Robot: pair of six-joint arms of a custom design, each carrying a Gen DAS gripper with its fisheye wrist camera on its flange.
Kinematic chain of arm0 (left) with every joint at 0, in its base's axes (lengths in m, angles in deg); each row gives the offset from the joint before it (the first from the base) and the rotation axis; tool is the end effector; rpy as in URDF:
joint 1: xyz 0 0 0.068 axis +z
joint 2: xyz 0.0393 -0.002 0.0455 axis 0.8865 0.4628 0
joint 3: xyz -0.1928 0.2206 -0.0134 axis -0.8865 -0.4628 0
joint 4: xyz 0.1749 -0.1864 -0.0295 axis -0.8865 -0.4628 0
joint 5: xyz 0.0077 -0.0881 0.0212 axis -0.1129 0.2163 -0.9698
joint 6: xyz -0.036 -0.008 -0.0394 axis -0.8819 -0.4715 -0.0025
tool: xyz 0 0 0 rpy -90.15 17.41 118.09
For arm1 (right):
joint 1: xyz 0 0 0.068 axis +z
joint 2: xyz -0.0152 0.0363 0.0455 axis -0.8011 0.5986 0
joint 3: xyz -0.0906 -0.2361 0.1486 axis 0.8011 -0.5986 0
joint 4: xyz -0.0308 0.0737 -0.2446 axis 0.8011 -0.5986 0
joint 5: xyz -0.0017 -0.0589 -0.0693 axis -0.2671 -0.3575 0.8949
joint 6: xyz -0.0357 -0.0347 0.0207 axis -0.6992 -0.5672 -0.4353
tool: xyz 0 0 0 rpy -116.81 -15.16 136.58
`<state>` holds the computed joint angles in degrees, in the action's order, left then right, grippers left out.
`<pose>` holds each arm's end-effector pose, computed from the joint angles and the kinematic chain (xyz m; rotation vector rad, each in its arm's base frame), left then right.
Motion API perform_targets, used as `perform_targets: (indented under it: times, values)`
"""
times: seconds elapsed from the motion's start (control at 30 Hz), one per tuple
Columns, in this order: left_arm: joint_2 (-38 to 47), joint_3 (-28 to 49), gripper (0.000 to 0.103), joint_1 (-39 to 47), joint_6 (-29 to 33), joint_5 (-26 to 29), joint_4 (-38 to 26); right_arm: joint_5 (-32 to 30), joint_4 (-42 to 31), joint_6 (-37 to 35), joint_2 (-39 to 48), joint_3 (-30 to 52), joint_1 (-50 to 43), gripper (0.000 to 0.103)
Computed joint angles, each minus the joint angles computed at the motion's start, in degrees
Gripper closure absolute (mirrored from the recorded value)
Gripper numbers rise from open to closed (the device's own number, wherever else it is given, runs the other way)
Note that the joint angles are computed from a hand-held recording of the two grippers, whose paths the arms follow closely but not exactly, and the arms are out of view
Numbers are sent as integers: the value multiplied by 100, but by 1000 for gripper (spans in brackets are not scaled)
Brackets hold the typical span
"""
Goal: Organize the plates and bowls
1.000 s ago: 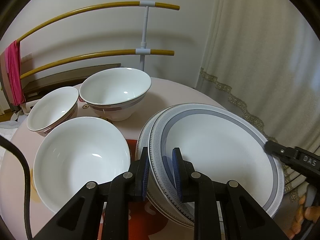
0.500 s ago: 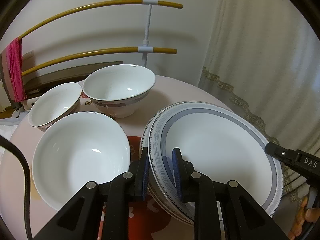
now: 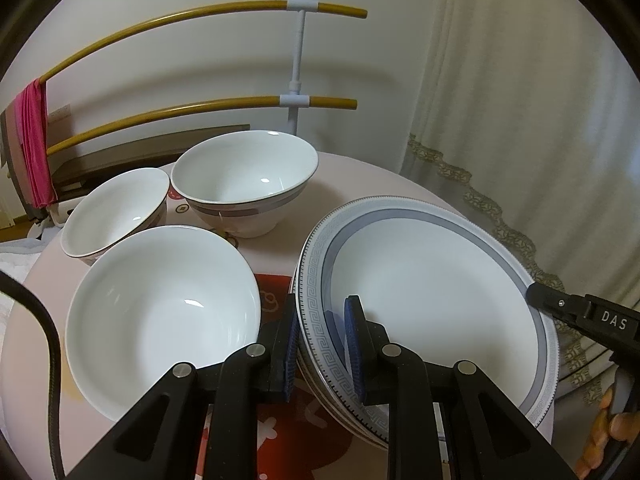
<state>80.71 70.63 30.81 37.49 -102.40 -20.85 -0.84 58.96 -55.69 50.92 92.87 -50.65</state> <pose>0.2381 -0.1373 0.2433 0.1073 2.3371 -0.1900 0.2411 0.0193 0.1550 0.3613 2.4918 0.4855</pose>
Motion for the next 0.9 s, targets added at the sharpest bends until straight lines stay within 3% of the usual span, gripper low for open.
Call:
perform_targets:
  times: [0.07, 0.17, 0.4, 0.63, 0.9]
  values:
    - [6, 7, 85, 7, 4, 8, -2, 31, -46, 41, 33, 32, -16, 77]
    - [2, 6, 85, -3, 9, -9, -12, -110, -20, 17, 100, 28, -101, 76]
    - [19, 32, 84, 5, 61, -25, -30, -738, 387, 41, 553, -29, -258, 76]
    - [39, 33, 83, -15, 84, -91, -23, -1257, 928, 46, 710, -245, -492, 83]
    - [84, 90, 81, -88, 104, -240, -111, -1357, 1057, 5, 758, -276, -519, 84]
